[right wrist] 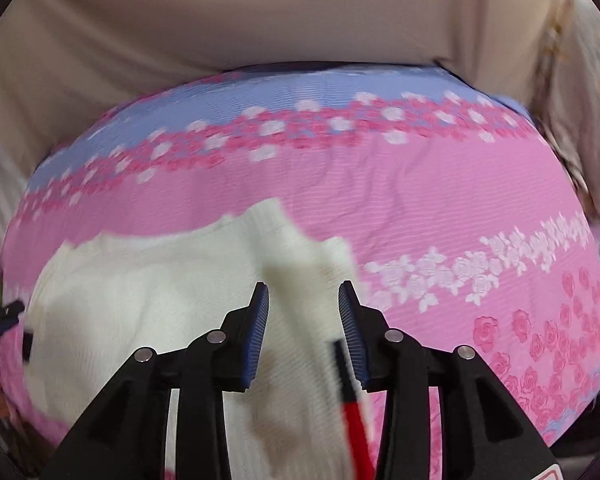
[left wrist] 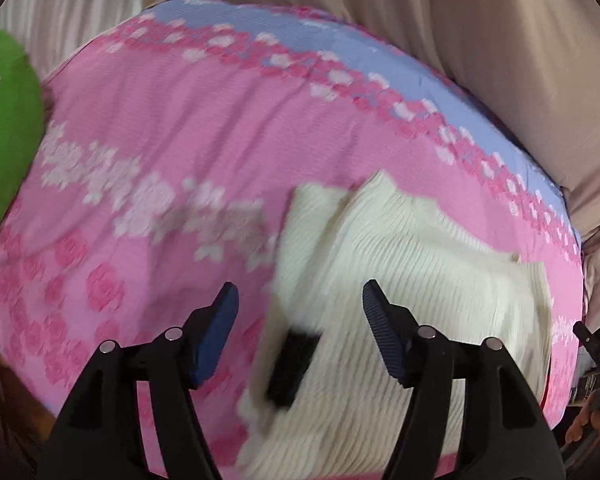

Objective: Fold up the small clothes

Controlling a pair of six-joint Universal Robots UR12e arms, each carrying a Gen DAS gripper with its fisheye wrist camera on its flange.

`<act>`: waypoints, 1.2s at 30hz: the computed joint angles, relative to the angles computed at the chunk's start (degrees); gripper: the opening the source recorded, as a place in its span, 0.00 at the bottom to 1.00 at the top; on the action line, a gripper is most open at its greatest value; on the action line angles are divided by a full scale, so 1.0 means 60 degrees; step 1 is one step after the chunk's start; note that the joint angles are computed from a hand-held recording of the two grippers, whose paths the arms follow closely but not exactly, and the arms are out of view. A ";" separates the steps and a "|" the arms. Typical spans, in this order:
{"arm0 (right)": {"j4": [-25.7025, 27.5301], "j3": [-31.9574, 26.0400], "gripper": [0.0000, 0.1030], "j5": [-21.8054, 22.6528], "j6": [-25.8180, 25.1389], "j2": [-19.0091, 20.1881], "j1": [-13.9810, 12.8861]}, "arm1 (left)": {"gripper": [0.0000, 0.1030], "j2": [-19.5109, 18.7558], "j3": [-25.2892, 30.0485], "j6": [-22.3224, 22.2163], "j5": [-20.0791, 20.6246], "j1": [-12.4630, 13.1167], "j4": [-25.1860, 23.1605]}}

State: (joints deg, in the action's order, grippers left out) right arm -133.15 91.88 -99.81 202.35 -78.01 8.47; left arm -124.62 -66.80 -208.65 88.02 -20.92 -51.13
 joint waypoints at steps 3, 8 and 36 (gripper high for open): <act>0.0431 -0.0441 0.25 0.1107 -0.0868 0.0314 0.0346 | 0.61 0.0279 -0.0533 -0.0371 -0.0498 0.0053 -0.0349; 0.1150 -0.1531 0.06 0.2082 -0.2103 0.1369 0.0904 | 0.67 0.0401 -0.1050 -0.0902 -0.0888 0.0024 -0.0458; 0.0473 0.0525 0.17 0.1731 0.0565 -0.0603 -0.0727 | 0.34 -0.2468 0.4785 0.5239 -0.3320 -0.1777 -0.3510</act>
State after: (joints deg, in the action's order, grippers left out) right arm -130.31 95.03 -89.43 205.74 -81.63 4.11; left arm -139.42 -38.09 -177.22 68.10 -31.58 -72.19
